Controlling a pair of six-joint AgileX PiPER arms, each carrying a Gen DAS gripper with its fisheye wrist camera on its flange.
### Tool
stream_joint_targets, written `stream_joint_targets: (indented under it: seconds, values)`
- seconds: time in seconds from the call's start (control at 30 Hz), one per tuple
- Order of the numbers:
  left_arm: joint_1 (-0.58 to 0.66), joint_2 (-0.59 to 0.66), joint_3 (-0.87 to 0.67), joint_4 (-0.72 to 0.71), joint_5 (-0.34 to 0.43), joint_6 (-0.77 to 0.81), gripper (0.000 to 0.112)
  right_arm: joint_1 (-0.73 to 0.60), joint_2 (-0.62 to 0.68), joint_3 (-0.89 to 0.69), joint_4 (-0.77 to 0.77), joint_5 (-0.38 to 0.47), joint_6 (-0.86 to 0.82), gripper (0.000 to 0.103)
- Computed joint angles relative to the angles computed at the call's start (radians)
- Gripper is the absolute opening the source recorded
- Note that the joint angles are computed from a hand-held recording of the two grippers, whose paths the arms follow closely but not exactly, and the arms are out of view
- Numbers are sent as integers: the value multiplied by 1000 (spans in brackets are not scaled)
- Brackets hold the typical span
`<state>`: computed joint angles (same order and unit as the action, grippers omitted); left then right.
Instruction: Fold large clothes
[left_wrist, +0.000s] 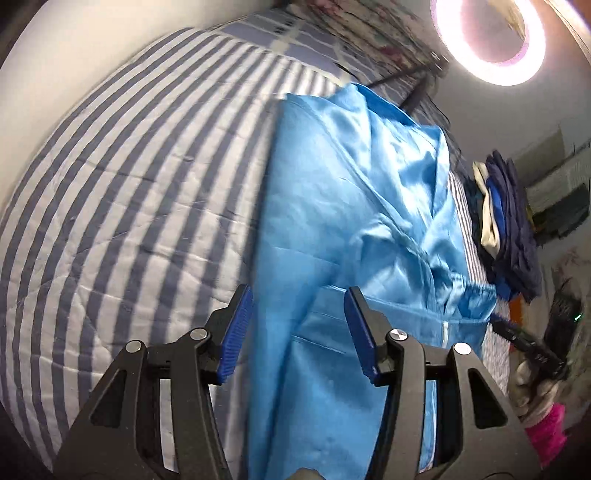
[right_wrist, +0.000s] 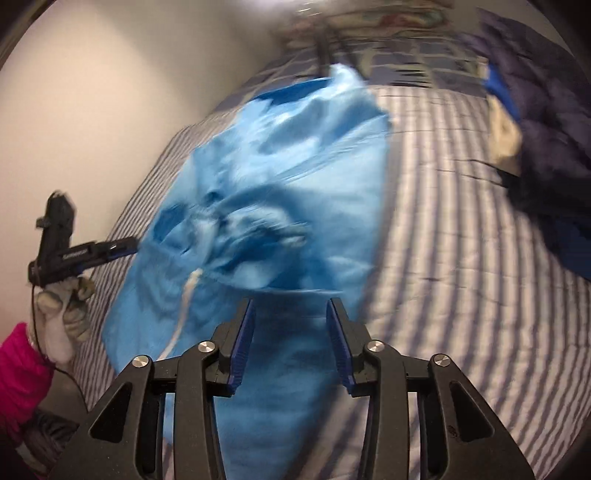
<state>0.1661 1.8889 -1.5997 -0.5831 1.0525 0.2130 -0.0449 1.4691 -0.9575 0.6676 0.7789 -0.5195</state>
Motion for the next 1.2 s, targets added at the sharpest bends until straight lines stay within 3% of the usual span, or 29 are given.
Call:
stream_joint_targets:
  seconds: [0.17,0.37,0.5,0.53,0.57,0.6,0.63,0.67,0.77,0.9,1.2]
  values:
    - [45,50,-14,-39,72,29,55,-132,37,66,88,72,-105,50]
    - [67,79,-23,-109,93,75,55,-219,78,139,290,143,-274,53]
    - [43,69,-5,-102,83,120,55,-264,74,176,340,220,-362,53]
    - [37,67,-2,-93,75,121,53,-245,69,177,336,205,-359,51]
    - [32,67,-3,-86,70,119,44,-228,66,174,332,194,-350,44]
    - [25,69,-6,-76,67,110,28,-224,76,169,336,207,-352,35]
    - [18,72,-7,-70,65,100,22,-218,100,156,342,233,-346,12]
    - [12,68,0,-64,56,93,16,-198,103,154,338,220,-325,9]
    - [-9,36,33,-41,30,103,7,-129,44,161,271,150,-251,4]
    - [-13,-15,89,-32,37,124,5,-97,-34,171,178,158,-150,3]
    - [2,-194,322,-13,88,202,5,-128,-253,317,17,332,-47,3]
